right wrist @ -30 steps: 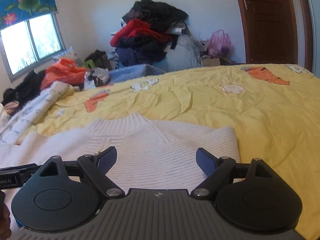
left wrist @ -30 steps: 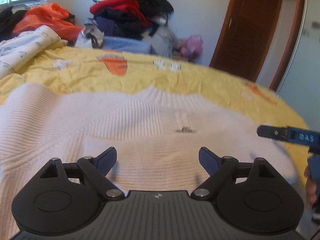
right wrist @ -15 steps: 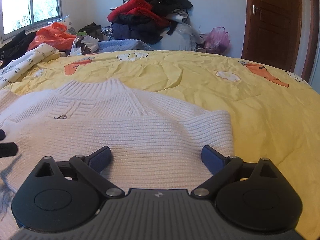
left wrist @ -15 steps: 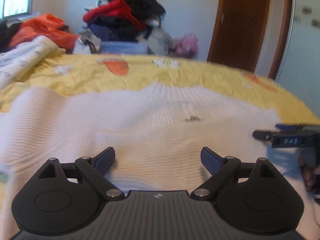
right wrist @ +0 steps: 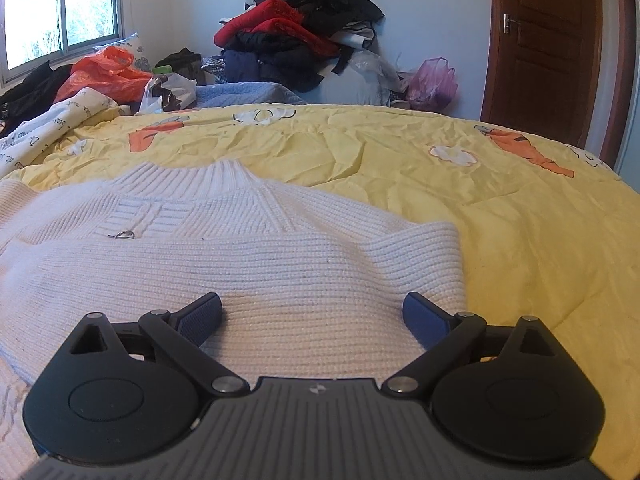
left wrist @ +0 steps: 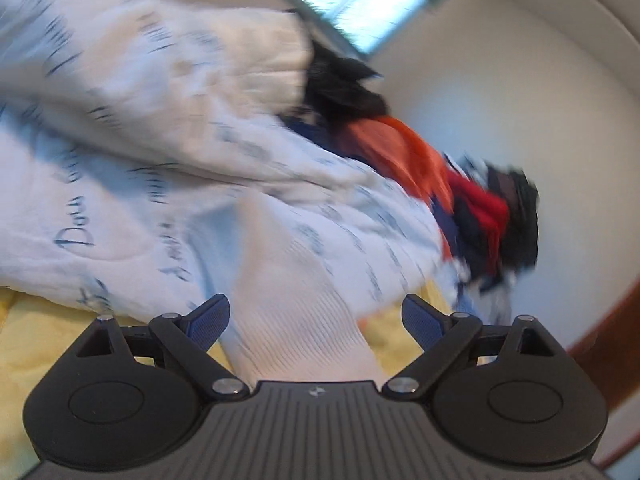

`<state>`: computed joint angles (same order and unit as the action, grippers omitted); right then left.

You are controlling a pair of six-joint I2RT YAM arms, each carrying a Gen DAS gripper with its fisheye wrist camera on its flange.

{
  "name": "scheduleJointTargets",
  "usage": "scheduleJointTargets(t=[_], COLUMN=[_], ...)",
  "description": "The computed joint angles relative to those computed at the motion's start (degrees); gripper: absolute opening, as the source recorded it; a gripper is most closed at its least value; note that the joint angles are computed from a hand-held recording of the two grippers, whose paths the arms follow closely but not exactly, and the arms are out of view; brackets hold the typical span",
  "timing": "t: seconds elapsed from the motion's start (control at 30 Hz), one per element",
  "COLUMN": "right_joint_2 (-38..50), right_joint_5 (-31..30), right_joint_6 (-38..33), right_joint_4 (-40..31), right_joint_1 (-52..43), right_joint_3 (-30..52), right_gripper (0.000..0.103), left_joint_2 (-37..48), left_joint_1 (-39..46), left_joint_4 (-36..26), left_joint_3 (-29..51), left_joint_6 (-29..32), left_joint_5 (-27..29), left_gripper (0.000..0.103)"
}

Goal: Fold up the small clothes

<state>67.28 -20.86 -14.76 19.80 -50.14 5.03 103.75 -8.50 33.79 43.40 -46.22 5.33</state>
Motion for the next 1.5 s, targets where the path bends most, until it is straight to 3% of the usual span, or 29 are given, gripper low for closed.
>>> scheduleJointTargets(t=[0.07, 0.2, 0.3, 0.47, 0.5, 0.57, 0.6, 0.77, 0.93, 1.1, 1.33, 1.5], right_joint_2=[0.34, 0.54, 0.58, 0.9, 0.98, 0.99, 1.04, 0.91, 1.25, 0.93, 0.69, 0.67], right_joint_5=[0.0, -0.01, -0.05, 0.07, 0.08, 0.03, 0.0, -0.06, -0.33, -0.58, -1.68, -3.39], right_joint_6=[-0.18, -0.22, -0.22, -0.25, -0.26, -0.25, -0.24, -0.2, 0.01, 0.29, 0.67, 1.01], right_joint_4=[0.13, 0.26, 0.28, 0.56, 0.57, 0.58, 0.61, 0.52, 0.87, 0.76, 0.7, 0.53], right_joint_1=[-0.1, -0.18, -0.2, -0.19, -0.2, -0.23, -0.23, -0.27, -0.38, -0.46, -1.12, -2.34], right_joint_3=[0.18, 0.24, 0.26, 0.32, 0.37, 0.37, 0.38, 0.36, 0.4, 0.25, 0.05, 0.02], right_gripper=[0.097, 0.097, 0.097, 0.097, 0.097, 0.097, 0.097, 0.097, 0.097, 0.097, 0.097, 0.097], left_joint_2=[3.13, 6.87, 8.87, 12.05, 12.13, 12.09, 12.27, 10.28, 2.85, -3.54, 8.37, 21.81], left_joint_1=[3.27, 4.35, 3.7, 3.96, 3.54, 2.6, 2.22, 1.22, -4.96, -20.27, -43.3, -52.14], left_joint_4=[0.16, -1.58, -3.38, -5.74, -6.44, -8.44, -10.39, -13.64, -13.78, -8.71, -5.19, -13.77], left_joint_3=[2.4, 6.05, 8.26, 11.53, 12.03, 13.12, 14.27, 14.79, 11.71, 8.79, 19.57, 31.19], left_joint_6=[-2.66, -0.57, 1.84, 3.78, 5.52, 9.45, 11.44, 13.44, 12.32, 11.49, 11.99, 8.92], left_joint_5=[3.6, 5.83, 2.9, 1.18, 0.12, -1.83, -2.58, -5.22, -13.96, -19.91, -18.7, -16.26], left_gripper=[0.093, 0.093, 0.093, 0.08, 0.076, 0.045, 0.038, 0.017, 0.013, 0.013, 0.013, 0.013])
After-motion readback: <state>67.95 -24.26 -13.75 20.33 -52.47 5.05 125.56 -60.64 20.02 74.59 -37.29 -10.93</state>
